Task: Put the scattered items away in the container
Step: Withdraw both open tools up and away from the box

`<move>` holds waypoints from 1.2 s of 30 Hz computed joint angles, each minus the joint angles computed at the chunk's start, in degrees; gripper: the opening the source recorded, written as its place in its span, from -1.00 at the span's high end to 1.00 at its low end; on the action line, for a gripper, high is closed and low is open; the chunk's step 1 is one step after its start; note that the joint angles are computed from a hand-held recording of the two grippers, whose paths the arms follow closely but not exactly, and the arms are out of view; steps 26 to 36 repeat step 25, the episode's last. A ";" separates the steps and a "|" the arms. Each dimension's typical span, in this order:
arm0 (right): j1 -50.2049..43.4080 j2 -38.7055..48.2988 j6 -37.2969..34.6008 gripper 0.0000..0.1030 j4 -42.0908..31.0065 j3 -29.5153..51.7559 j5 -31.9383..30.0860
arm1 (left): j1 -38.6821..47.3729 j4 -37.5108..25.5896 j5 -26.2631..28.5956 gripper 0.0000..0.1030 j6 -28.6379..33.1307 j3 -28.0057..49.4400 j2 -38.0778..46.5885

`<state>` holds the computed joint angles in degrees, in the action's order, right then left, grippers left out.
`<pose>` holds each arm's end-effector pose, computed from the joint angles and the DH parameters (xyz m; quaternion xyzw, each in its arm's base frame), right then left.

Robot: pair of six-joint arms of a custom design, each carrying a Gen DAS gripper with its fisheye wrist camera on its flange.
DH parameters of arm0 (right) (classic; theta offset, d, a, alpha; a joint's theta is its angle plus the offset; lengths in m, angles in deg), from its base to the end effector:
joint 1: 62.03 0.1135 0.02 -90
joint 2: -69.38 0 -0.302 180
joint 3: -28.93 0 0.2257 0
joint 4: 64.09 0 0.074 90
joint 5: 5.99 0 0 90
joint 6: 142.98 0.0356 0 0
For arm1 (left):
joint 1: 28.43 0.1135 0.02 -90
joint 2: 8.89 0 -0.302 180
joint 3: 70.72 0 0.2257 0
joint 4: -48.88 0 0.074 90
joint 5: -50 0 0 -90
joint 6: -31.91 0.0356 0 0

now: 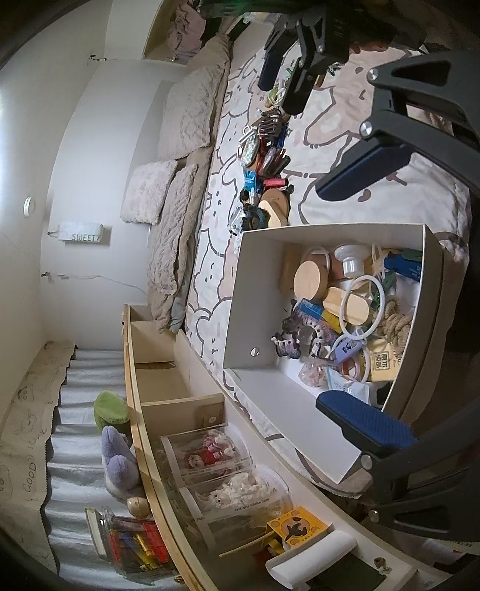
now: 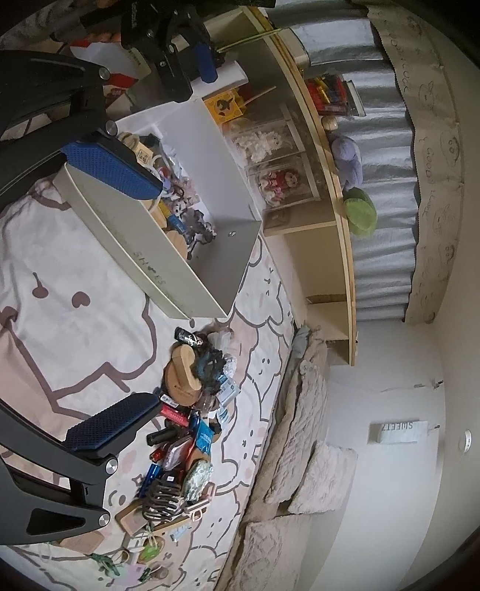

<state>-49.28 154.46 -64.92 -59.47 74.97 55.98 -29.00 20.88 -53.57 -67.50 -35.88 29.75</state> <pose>0.2464 0.0729 0.2126 -0.2938 0.8143 0.2174 0.4508 0.1017 0.0073 0.2299 -0.1242 0.8606 0.0608 0.4901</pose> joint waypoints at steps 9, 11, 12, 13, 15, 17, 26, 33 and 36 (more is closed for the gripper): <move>0.17 0.24 -0.59 -1.00 0.69 -0.64 0.43 | -0.67 0.68 0.01 -1.00 -0.14 -0.75 -0.65; 0.13 0.36 -0.75 -1.00 0.75 -0.68 0.46 | -0.63 0.81 0.21 -1.00 -0.06 -0.82 -0.73; 0.16 0.42 -0.81 -1.00 0.74 -0.68 0.51 | -0.20 0.93 0.70 -1.00 0.17 -0.88 -0.72; 0.23 0.45 -0.85 -1.00 0.69 -0.68 0.60 | 0.49 1.14 1.27 -1.00 0.51 -0.94 -0.68; 0.54 0.43 -0.81 -1.00 0.63 -0.68 0.92 | 0.34 1.43 0.82 -1.00 0.48 -1.07 -0.68; 0.62 0.42 -0.81 -1.00 0.61 -0.66 1.03 | 0.43 1.51 1.04 -1.00 0.49 -1.12 -0.62; 0.77 0.49 -0.76 -1.00 0.22 -0.52 1.08 | -1.29 1.57 -0.59 -1.00 0.43 -1.46 -0.10; 0.77 0.49 -0.76 -1.00 0.22 -0.52 1.08 | -1.29 1.57 -0.59 -1.00 0.43 -1.46 -0.10; 0.77 0.49 -0.76 -1.00 0.22 -0.52 1.08 | -1.29 1.57 -0.59 -1.00 0.43 -1.46 -0.10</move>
